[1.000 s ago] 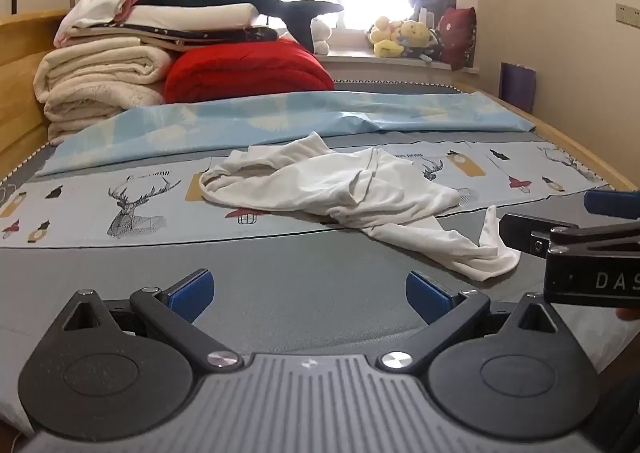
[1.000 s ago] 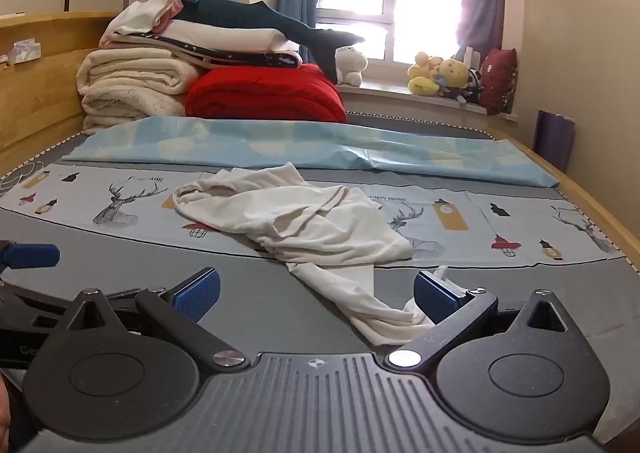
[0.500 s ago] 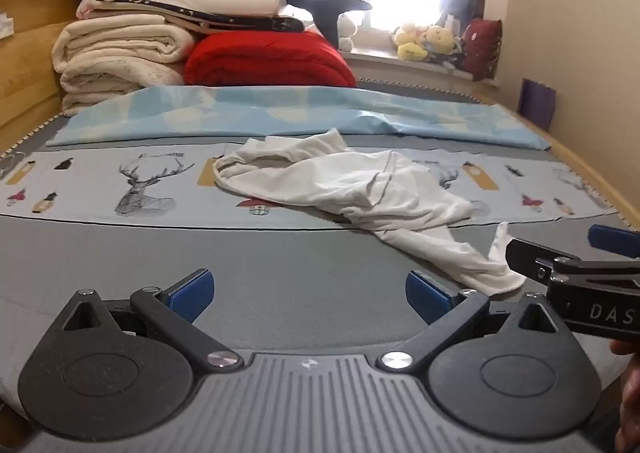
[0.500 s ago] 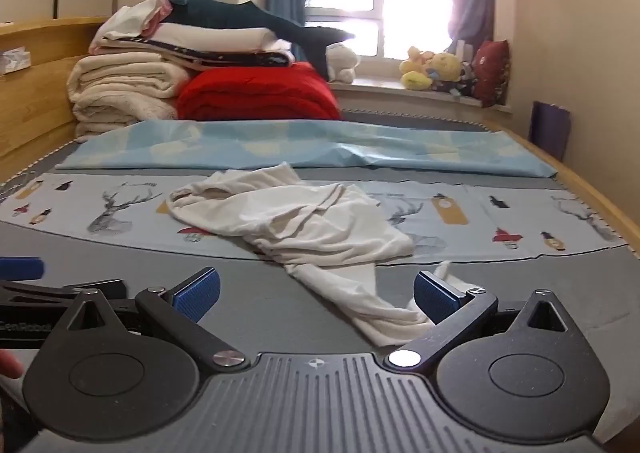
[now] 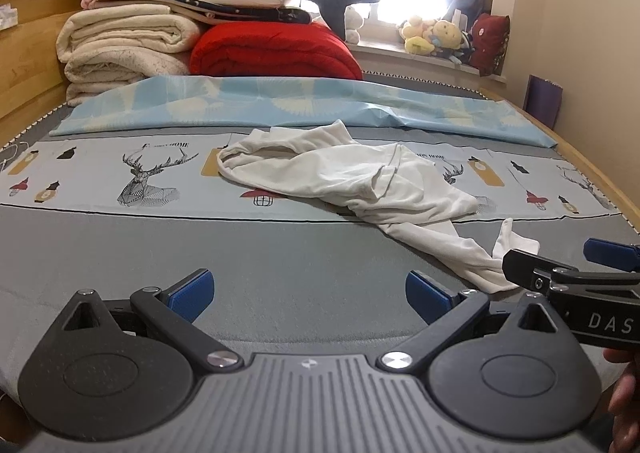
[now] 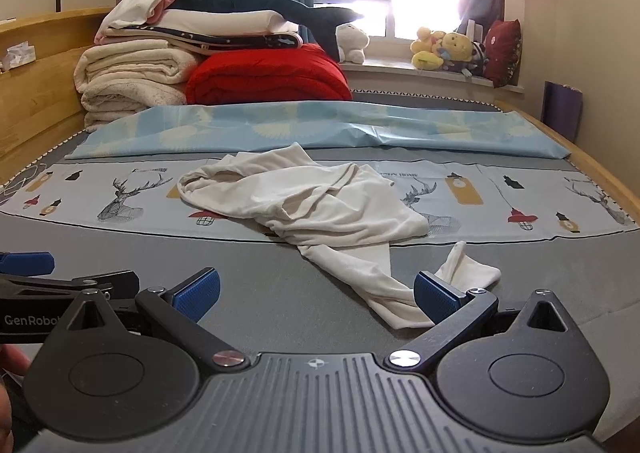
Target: Fold small clothes
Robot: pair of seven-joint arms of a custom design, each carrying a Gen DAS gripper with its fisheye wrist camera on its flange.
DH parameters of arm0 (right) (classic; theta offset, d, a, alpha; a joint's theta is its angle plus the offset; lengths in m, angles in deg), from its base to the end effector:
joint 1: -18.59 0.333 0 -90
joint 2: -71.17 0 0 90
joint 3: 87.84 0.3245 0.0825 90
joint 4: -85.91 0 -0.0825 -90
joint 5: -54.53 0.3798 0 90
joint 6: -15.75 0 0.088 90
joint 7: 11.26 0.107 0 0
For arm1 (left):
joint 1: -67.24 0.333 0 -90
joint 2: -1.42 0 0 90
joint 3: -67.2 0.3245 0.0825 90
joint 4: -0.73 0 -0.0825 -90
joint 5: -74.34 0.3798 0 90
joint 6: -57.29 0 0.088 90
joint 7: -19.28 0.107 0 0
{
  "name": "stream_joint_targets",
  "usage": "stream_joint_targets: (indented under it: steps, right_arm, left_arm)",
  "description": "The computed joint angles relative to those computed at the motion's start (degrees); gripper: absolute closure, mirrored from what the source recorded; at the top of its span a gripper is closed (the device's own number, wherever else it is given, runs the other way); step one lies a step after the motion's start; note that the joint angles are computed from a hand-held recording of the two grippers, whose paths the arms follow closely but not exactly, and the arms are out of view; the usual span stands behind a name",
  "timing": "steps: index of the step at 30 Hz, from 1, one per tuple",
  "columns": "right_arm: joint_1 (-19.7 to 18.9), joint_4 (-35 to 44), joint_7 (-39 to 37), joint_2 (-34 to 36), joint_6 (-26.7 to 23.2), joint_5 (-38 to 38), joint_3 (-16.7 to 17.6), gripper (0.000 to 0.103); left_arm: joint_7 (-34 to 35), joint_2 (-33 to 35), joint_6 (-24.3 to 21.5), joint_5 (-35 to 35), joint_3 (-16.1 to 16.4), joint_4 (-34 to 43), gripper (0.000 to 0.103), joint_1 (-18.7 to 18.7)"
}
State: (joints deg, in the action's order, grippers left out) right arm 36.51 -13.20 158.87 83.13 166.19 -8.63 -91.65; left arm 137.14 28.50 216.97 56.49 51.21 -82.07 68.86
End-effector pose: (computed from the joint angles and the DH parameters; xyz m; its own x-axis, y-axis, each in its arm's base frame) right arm 0.6370 0.1858 0.5347 -0.3146 -0.9487 -0.0322 -0.4795 0.1882 -0.8571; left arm 0.7316 -0.1240 0.5373 -0.4112 -0.9108 0.0376 -0.5590 0.2193 -0.7997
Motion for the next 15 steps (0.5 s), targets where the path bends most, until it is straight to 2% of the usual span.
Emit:
stream_joint_targets:
  steps: [6, 15]
  right_arm:
    - [-1.1, -0.6, -2.8, 0.0, 2.7, 4.5, 0.1, 0.001]
    - [-0.7, -0.9, -3.5, 0.1, 3.8, 5.5, -0.6, 0.001]
  left_arm:
    - [-0.6, 0.0, -0.7, 0.5, 0.3, -0.1, 0.001, -0.2]
    - [-0.9, 0.2, -0.9, 0.9, 0.5, 0.2, 0.001, -0.3]
